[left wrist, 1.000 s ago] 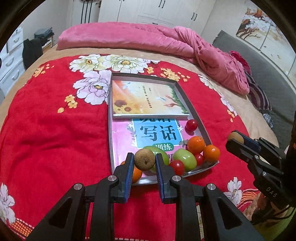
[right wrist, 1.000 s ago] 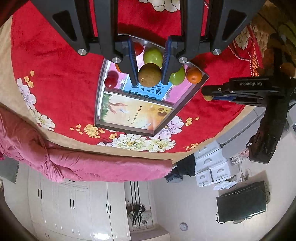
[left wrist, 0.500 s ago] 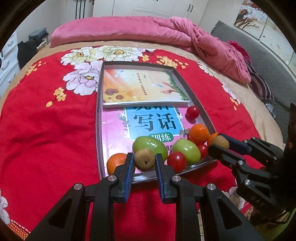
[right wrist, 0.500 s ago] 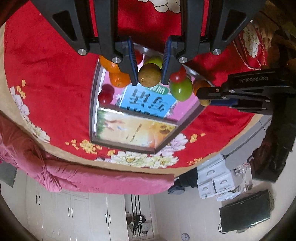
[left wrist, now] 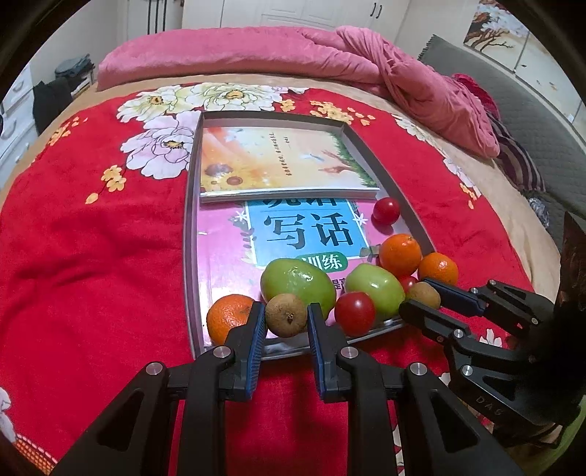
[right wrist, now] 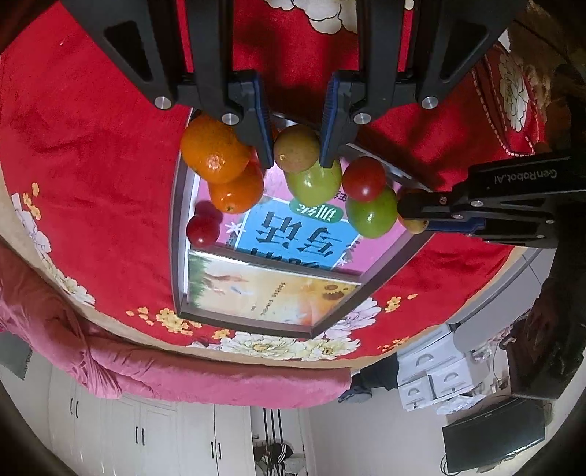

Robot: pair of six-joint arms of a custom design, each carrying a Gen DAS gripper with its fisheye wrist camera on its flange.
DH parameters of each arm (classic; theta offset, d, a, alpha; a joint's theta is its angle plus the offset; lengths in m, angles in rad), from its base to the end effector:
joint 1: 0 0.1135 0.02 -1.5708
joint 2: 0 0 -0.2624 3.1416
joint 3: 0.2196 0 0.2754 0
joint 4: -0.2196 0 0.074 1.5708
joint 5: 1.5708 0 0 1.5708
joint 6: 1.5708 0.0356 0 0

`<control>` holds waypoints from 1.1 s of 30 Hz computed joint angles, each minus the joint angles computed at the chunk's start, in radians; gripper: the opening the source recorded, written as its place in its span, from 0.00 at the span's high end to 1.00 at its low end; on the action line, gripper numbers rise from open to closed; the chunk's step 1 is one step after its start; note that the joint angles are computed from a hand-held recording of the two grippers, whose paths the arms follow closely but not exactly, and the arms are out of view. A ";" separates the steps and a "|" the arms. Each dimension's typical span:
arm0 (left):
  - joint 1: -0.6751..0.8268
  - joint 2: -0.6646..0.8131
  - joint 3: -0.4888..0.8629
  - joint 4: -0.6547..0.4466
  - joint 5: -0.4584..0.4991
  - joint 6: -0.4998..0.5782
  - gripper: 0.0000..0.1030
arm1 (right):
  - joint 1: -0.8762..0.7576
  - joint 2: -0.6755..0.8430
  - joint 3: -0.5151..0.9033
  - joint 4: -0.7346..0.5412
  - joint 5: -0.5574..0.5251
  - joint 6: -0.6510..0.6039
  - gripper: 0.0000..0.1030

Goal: Organize fruits
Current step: 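Open the right gripper releasing its brown fruit while the left gripper releases its own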

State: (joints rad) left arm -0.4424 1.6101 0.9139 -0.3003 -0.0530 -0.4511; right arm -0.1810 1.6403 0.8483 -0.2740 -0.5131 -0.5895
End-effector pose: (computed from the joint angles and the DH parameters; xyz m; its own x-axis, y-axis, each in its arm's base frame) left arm 0.3031 -0.1415 0.1574 -0.8579 -0.0753 -0.5083 0.0306 0.9800 -0.1968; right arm 0.3184 -0.0405 0.1342 -0.6730 -0.3692 -0.6409 -0.5424 0.8355 0.0883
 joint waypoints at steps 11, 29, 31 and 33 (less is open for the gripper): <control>0.000 0.001 0.002 -0.002 -0.004 0.002 0.77 | -0.021 -0.030 -0.011 -0.013 -0.024 -0.006 0.65; -0.001 0.001 0.005 -0.009 -0.012 0.002 0.76 | -0.065 -0.092 -0.012 -0.037 -0.069 0.028 0.50; -0.001 0.001 0.006 -0.011 -0.011 0.002 0.76 | -0.066 -0.097 -0.015 -0.032 -0.067 0.032 0.50; -0.002 0.002 0.006 -0.010 -0.012 0.001 0.76 | -0.068 -0.101 -0.018 -0.025 -0.066 0.036 0.46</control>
